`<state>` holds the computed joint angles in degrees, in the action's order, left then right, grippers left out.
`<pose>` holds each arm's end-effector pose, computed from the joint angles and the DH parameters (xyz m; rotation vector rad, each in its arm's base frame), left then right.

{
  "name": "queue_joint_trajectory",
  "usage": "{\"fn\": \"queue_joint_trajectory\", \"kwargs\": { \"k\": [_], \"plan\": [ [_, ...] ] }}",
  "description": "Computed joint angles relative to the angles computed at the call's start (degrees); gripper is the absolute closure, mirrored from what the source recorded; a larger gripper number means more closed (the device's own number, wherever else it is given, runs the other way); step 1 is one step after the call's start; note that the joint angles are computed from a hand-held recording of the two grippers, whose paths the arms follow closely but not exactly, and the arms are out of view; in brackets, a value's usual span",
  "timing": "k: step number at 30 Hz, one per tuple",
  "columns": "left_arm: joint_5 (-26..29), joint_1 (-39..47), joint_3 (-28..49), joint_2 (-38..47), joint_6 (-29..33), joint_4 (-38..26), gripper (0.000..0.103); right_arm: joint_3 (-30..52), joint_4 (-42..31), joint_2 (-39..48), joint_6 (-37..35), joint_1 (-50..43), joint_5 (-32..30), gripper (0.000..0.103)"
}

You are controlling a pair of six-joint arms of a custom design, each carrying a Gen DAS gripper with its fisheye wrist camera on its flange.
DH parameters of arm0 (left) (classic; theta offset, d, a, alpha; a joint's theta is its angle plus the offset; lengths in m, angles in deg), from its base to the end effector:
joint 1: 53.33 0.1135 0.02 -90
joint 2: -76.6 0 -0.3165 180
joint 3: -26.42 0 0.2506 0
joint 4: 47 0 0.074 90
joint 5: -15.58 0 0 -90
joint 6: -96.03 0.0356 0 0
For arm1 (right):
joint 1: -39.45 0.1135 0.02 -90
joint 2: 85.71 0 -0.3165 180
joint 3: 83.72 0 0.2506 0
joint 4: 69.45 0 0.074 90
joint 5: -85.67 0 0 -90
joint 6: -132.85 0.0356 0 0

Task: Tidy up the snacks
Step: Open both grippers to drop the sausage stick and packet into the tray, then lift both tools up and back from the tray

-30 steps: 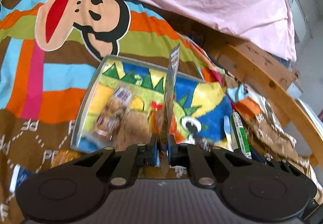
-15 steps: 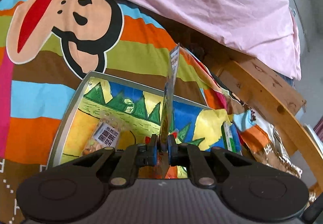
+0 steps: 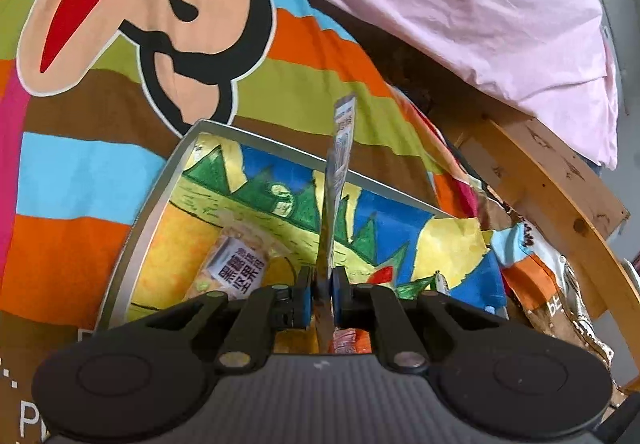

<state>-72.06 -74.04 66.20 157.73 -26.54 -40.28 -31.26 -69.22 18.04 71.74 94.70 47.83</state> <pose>0.2328 -0.0896 0.1984 -0.2066 2.2229 -0.5663 0.2010 0.2405 0.1508 -0.1219 2.0748 -0.2590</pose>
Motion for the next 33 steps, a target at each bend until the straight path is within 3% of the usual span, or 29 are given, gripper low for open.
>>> {"fn": "queue_joint_trajectory", "kwargs": {
  "k": [9, 12, 14, 17, 20, 22, 26, 33],
  "plan": [
    [-6.2, -2.3, 3.3, 0.4, -0.3, -7.3, 0.084, 0.0, -1.2, -0.1, 1.6, -0.3, -1.5, 0.084],
    [-9.6, -3.6, 5.5, 0.7, 0.0, -12.2, 0.076, 0.0, -1.1, -0.5, 1.7, -0.1, -1.6, 0.081],
    [-12.1, -4.8, 6.7, 1.0, 0.8, -15.0, 0.062, 0.0, -1.1, -0.7, 1.3, 0.2, -1.4, 0.078],
    [-14.1, -6.1, 8.3, 1.7, 1.5, -18.7, 0.043, 0.4, -2.5, -1.5, 1.5, 0.9, -0.5, 0.069],
    [-13.9, -6.5, 8.4, 1.4, 1.2, -20.2, 0.032, 0.4, -4.1, -2.8, 2.6, 1.6, 0.3, 0.063],
    [-13.3, -6.6, 8.4, 0.3, 0.4, -21.4, 0.028, 0.4, -5.6, -4.2, 3.5, 2.0, 1.2, 0.057],
    [-12.2, -6.2, 8.7, -3.6, -1.6, -25.7, 0.018, 0.6, -10.1, -8.0, 7.5, 3.0, 3.4, 0.032],
    [-16.1, -8.9, 7.4, -14.3, -3.6, -33.3, 0.007, 1.2, -20.0, -17.3, 14.6, 7.5, 8.4, 0.010]
  ]
}}
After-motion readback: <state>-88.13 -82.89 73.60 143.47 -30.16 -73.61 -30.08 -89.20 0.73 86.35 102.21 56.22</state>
